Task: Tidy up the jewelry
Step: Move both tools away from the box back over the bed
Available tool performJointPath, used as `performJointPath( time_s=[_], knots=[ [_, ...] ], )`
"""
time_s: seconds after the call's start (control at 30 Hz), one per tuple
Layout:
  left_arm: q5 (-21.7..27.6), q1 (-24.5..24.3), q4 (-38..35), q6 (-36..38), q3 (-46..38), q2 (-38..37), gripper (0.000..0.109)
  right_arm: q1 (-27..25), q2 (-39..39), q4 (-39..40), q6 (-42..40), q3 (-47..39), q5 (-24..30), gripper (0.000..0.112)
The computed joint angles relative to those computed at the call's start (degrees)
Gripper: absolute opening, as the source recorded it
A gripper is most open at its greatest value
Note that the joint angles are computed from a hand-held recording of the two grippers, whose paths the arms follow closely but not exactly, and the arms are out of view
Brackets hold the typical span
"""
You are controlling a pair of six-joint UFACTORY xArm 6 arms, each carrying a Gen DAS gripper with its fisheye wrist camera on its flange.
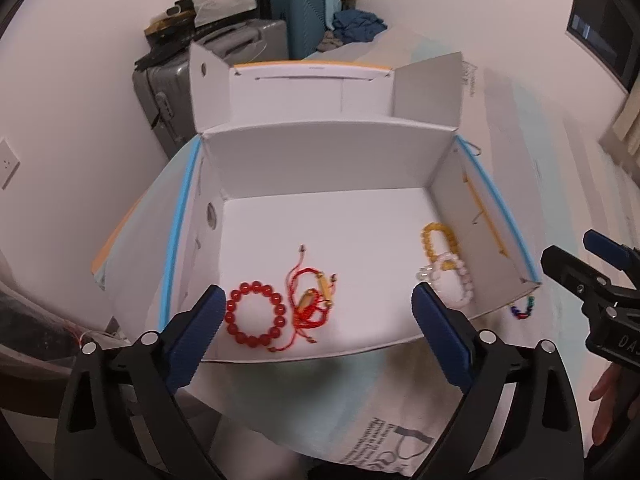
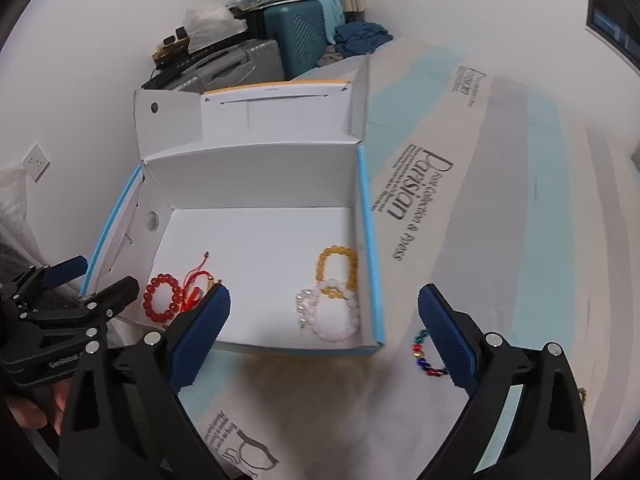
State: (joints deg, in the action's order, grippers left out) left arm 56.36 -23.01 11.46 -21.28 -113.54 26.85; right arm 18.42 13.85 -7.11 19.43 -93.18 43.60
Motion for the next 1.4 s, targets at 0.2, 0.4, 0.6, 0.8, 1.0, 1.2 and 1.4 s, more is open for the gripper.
performJointPath(
  time_s=[0.2,0.4,0.6,0.8,1.0,1.2,1.4],
  knots=[
    [0.2,-2.2,0.4,-0.5,-1.0,-0.2,0.097,-1.6,-4.8,-1.5,1.2,4.8,-1.1,0.095],
    [0.4,-4.3,0.4,0.2,-2.3,0.1,0.097,-3.4,-9.6,-2.4,2.1,9.4,-1.8,0.095],
    [0.5,-6.6,0.2,0.2,-4.5,1.0,0.097,-5.4,-14.5,-3.9,2.9,13.7,-2.1,0.095],
    [1.2,-8.9,-0.3,0.3,-8.0,2.7,0.097,-7.8,-18.9,-4.3,3.1,17.5,-1.8,0.095],
    [2.3,-11.3,-0.3,0.7,-12.1,5.0,0.097,-10.5,-23.2,-4.5,2.9,21.6,-1.9,0.095],
    [4.8,-13.8,-1.3,2.1,-19.9,9.9,0.097,-14.9,-27.6,-3.8,2.1,26.3,-2.3,0.095],
    [10.1,-17.0,-2.4,3.8,-34.0,18.9,0.097,-20.2,-31.6,-2.3,0.1,30.9,-2.4,0.095]
  ],
)
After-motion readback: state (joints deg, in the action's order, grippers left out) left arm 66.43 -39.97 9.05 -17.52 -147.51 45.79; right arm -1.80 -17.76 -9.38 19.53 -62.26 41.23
